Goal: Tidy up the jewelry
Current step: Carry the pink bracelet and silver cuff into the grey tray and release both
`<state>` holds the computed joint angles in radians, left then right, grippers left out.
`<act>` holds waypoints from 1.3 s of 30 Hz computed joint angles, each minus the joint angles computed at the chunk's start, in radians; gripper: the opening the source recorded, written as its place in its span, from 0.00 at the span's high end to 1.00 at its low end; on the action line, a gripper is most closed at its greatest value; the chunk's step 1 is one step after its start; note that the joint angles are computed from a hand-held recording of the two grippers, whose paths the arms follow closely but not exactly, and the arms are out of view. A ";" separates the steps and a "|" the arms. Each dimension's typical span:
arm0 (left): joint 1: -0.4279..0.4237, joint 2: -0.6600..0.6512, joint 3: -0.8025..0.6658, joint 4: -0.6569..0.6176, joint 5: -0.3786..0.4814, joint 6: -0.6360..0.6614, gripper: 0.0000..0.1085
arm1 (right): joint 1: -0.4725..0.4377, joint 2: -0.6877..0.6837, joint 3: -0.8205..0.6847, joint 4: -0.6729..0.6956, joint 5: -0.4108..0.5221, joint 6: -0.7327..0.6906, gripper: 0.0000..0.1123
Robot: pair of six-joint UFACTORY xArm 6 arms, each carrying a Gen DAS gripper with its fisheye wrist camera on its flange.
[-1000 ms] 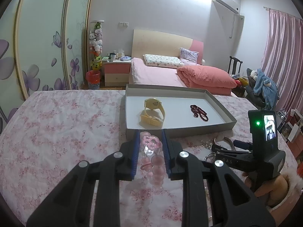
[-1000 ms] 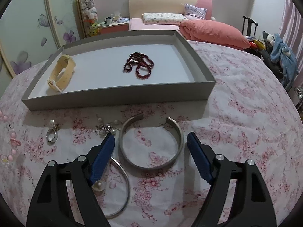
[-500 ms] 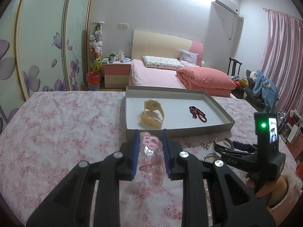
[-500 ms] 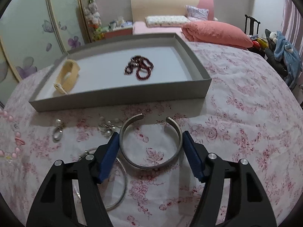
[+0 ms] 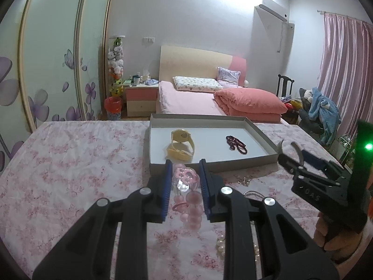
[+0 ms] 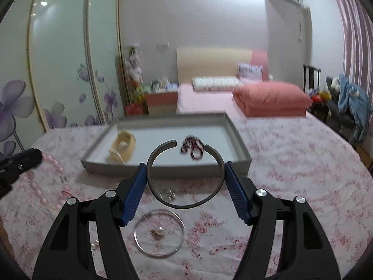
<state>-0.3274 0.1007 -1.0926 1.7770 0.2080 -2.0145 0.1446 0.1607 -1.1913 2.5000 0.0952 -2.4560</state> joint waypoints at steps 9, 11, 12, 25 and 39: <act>-0.053 -0.033 0.017 0.047 0.097 -0.044 0.78 | -0.038 -0.116 0.119 0.369 0.187 -0.435 0.40; -0.063 -0.033 0.013 0.050 0.117 -0.042 0.78 | -0.041 -0.126 0.136 0.413 0.223 -0.489 0.40; -0.071 -0.033 0.010 0.053 0.131 -0.041 0.78 | -0.042 -0.129 0.141 0.431 0.237 -0.511 0.40; -0.109 -0.005 -0.030 0.073 0.212 -0.034 0.78 | -0.059 -0.129 0.151 0.483 0.315 -0.563 0.40; -0.093 0.121 -0.206 0.044 0.202 0.031 0.78 | -0.063 -0.075 0.067 0.553 0.371 -0.650 0.40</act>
<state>-0.4204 0.2222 -1.2984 1.8209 0.4103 -1.9839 0.0821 0.0853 -1.1242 3.0531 0.4663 -3.1057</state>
